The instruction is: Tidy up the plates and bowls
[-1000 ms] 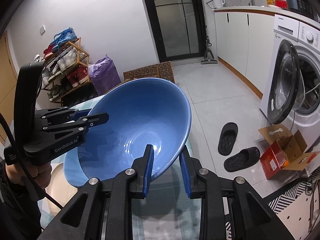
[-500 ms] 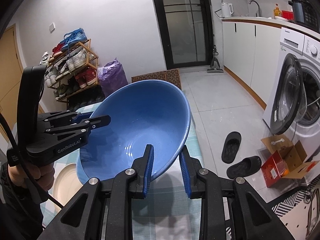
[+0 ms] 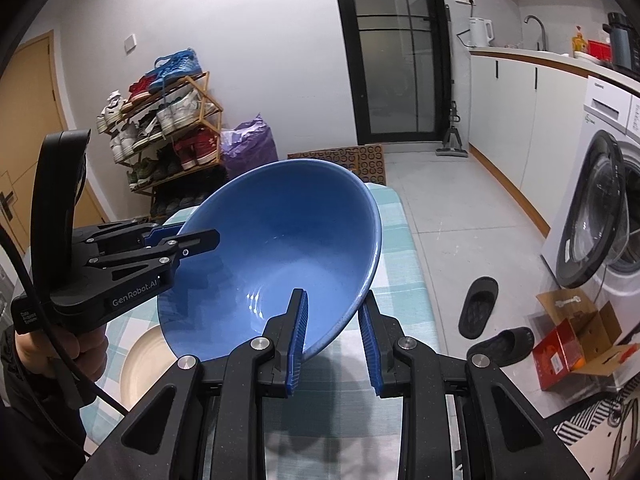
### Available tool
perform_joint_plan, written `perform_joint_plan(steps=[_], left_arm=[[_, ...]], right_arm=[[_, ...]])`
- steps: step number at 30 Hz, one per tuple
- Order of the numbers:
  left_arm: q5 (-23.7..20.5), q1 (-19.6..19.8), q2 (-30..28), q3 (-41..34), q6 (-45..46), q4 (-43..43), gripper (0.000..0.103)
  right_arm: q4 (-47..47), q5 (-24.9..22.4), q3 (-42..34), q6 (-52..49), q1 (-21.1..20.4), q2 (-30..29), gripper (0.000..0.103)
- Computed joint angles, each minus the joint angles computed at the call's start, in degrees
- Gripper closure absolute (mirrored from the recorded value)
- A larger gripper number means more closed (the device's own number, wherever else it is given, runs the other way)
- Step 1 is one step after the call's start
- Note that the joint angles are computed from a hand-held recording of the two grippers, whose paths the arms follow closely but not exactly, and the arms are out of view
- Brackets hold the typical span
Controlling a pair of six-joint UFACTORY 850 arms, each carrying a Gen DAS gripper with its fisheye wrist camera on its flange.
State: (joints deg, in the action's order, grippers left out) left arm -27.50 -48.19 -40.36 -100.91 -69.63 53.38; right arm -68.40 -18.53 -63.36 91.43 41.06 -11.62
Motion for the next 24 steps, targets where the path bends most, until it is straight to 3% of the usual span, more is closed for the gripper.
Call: perform_joint_plan(steps=[24], left_arm=[[-0.5,1.5,5.7,10.5,-12.2,8.1,0.086]], right_arm=[[7.7,3.6,-7.5,-10.3,1.4,-8.3,0.077]])
